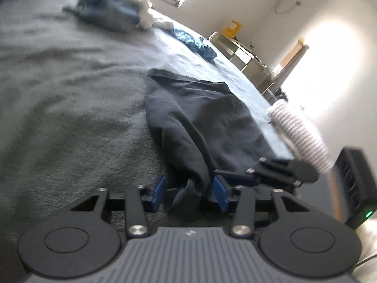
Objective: Fold clothes
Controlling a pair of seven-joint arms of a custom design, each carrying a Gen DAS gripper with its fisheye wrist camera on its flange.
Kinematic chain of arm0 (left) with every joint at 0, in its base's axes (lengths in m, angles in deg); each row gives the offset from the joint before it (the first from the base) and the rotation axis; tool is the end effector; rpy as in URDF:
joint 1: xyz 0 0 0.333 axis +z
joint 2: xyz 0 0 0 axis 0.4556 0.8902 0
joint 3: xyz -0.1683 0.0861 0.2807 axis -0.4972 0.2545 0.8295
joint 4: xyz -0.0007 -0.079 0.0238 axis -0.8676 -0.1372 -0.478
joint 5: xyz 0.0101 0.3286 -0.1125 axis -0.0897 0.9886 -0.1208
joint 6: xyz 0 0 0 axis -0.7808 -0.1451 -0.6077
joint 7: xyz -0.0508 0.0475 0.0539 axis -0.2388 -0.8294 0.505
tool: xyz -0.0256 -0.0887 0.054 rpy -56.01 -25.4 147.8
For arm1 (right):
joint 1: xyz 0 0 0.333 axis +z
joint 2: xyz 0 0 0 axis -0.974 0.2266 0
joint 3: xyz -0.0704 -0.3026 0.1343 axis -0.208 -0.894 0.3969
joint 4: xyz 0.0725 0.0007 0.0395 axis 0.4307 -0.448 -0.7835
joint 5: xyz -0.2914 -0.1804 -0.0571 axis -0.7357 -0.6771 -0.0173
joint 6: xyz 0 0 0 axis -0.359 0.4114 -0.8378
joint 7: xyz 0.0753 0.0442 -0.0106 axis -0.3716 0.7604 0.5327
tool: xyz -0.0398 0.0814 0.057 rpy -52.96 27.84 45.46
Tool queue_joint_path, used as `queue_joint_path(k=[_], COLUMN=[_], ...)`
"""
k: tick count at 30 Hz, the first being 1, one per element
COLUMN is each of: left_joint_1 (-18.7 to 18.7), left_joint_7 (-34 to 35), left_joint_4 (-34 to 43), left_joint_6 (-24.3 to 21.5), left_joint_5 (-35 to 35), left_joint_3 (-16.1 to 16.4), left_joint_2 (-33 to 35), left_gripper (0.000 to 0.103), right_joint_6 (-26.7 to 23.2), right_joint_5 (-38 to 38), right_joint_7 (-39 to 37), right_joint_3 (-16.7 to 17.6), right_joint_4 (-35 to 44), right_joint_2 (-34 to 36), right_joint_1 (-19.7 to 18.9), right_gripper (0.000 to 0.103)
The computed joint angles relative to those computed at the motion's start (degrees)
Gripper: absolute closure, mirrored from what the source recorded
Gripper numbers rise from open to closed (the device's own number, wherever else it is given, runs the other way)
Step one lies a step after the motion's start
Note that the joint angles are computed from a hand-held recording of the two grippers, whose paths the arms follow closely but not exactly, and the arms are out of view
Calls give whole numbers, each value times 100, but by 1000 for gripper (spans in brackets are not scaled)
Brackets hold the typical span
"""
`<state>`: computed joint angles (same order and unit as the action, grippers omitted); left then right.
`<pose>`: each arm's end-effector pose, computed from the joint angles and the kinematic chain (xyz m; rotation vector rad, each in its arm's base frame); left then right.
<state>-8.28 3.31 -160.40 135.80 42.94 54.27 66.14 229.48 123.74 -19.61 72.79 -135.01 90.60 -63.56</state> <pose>0.5455 -0.4799 0.5121 -1.9279 1.8010 -1.3458 0.6246 0.2640 0.4839 -2.2157 0.4359 -0.4055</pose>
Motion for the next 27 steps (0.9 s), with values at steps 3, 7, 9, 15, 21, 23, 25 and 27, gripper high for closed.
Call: queue_joint_path(k=[3, 7, 9, 15, 21, 23, 25, 27], left_joint_1=[-432, -692, -723, -594, 448, 694, 677, 459], left_joint_7=[-109, 130, 330, 324, -900, -852, -761, -664], left_joint_4=[160, 685, 947, 1345, -256, -552, -667, -663], left_joint_6=[-426, -1195, -1466, -1634, 1129, 1392, 1528, 1503], left_joint_5=[621, 1311, 1454, 1130, -306, -645, -794, -841], left_joint_3=[374, 401, 320, 98, -394, -630, -616, -361], left_joint_2=[-41, 172, 335, 685, 308, 298, 300, 271], left_gripper=[62, 62, 65, 100, 100, 100, 100, 99], right_joint_6=[221, 440, 514, 697, 761, 692, 572, 459], right_joint_5=[205, 457, 573, 980, 1206, 1151, 983, 981], right_joint_7=[-122, -23, 89, 141, 163, 396, 806, 1039], right_joint_3=[44, 30, 17, 45, 13, -58, -154, -145], right_joint_4=[-173, -324, -381, -505, -523, -488, -397, -280], right_joint_2=[-109, -201, -237, -295, -347, -342, -313, -286], right_joint_1=[-37, -46, -52, -75, -75, -60, -37, -77], right_gripper=[71, 71, 71, 71, 71, 71, 71, 71])
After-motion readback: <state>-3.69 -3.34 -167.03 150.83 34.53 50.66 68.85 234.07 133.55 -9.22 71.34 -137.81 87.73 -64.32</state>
